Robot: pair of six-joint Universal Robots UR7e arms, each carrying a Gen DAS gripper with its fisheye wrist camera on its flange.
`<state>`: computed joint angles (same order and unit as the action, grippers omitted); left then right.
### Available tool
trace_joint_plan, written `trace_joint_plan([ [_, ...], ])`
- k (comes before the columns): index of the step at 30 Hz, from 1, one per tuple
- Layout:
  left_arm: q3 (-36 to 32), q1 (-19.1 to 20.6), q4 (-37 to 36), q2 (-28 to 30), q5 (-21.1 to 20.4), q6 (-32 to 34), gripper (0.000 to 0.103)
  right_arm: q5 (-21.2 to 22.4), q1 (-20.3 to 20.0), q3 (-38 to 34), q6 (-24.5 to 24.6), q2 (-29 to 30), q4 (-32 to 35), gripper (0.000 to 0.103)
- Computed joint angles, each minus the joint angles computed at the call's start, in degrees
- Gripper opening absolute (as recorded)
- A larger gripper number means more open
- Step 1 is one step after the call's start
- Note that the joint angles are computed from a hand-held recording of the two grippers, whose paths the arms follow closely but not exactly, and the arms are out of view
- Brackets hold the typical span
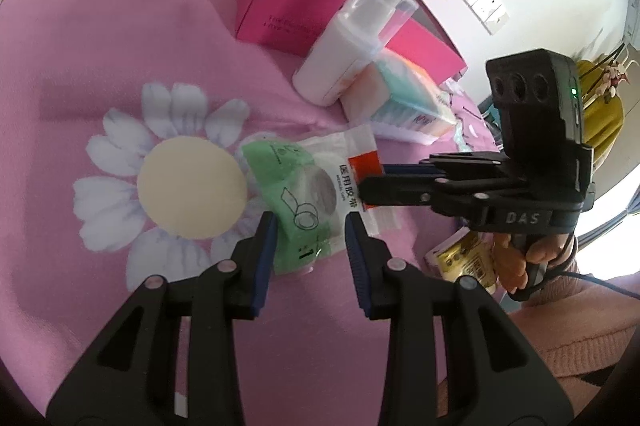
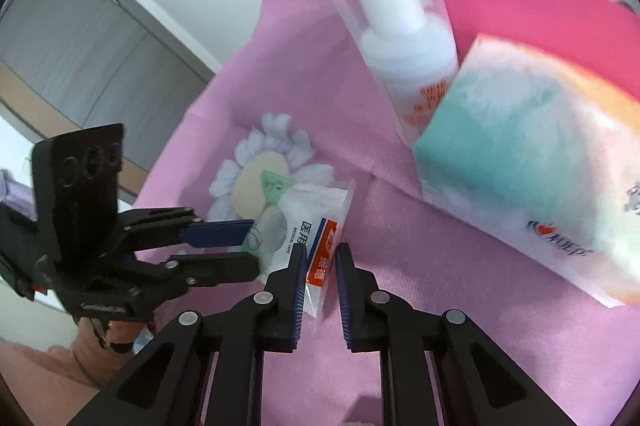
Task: Organize soft objects
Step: 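Carry the cotton pad bag into the pink box and release it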
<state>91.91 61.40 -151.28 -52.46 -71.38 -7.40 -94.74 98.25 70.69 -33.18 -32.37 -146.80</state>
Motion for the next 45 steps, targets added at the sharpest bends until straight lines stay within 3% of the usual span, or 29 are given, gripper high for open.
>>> trace_joint_plan([
  [12, -4.31, -4.4, -6.48, 0.37, -1.68, 9.56, 0.037, 8.93, 0.25, 10.18, -5.24, -11.06, -10.38, 0.013],
  [17, -10.59, -5.88, -6.99, 3.14, 0.92, 15.3, 0.037, 10.98, 0.83, 9.73, -6.47, -12.52, -13.43, 0.013],
  [25, -25.33, -5.56, 0.88, 10.67, 5.13, 19.89, 0.037, 11.23, 0.75, 0.09, -4.99, -8.21, -11.48, 0.013],
  [33, -37.21, -3.15, 9.1, 17.32, 5.87, 17.07, 0.037, 8.82, 0.23, -13.13, -2.24, -0.67, -4.95, 0.013],
  [42, -43.37, -1.83, 13.7, 21.24, 8.73, 14.01, 0.037, 5.84, -0.39, -24.14, -0.53, 5.58, 1.4, 0.017],
  [45, -43.03, -2.01, 12.51, 21.36, 11.55, 13.54, 0.037, 4.34, -0.72, -28.14, 1.2, 7.83, 4.35, 0.028],
])
